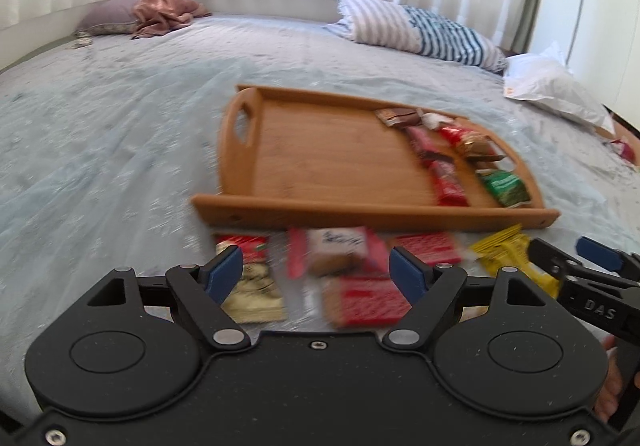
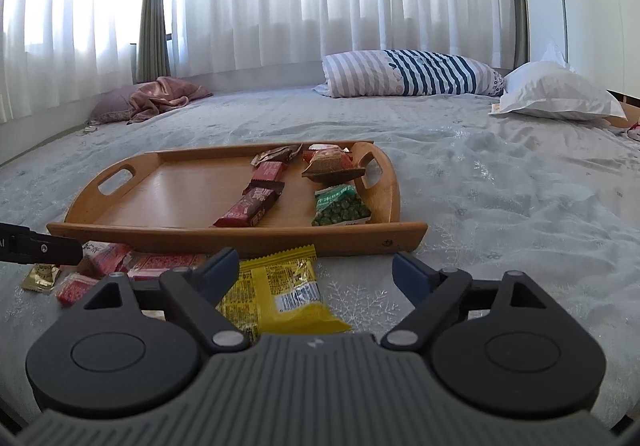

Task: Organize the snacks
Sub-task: 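Withdraw both grippers from the tray back toward the snack pile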

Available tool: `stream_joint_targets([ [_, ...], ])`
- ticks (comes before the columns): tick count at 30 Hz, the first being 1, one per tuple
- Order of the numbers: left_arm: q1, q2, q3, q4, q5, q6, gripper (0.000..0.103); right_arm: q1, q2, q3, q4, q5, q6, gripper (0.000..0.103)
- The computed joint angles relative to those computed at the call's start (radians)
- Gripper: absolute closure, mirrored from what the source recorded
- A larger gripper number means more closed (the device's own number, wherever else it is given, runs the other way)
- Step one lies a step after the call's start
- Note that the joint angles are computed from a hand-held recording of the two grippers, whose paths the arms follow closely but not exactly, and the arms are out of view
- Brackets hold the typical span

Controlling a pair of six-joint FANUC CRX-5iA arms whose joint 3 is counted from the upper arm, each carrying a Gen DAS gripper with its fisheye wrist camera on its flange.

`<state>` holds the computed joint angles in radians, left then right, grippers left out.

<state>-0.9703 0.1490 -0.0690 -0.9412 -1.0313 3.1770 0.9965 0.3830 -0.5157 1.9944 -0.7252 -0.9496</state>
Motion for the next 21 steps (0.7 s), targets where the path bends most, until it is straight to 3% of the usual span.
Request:
stream_joint_targets([
  [6,0.002,-0.007,-0.028,-0.003,-0.039,0.066,0.024,0.024,0.013,0.004,-0.046,-0.016,0.061,0.010],
  [11,0.002,-0.007,-0.041,-0.015,-0.059,0.109,0.033,0.046,0.025,0.013,-0.091,-0.029,0.140,0.010],
  [15,0.012,0.007,-0.035,-0.012,-0.067,0.100,0.041,0.022,0.009,0.010,-0.045,0.047,0.129,0.011],
  [21,0.025,0.023,-0.021,-0.011,-0.073,0.088,0.049,0.047,0.027,0.035,-0.104,0.030,0.210,0.017],
])
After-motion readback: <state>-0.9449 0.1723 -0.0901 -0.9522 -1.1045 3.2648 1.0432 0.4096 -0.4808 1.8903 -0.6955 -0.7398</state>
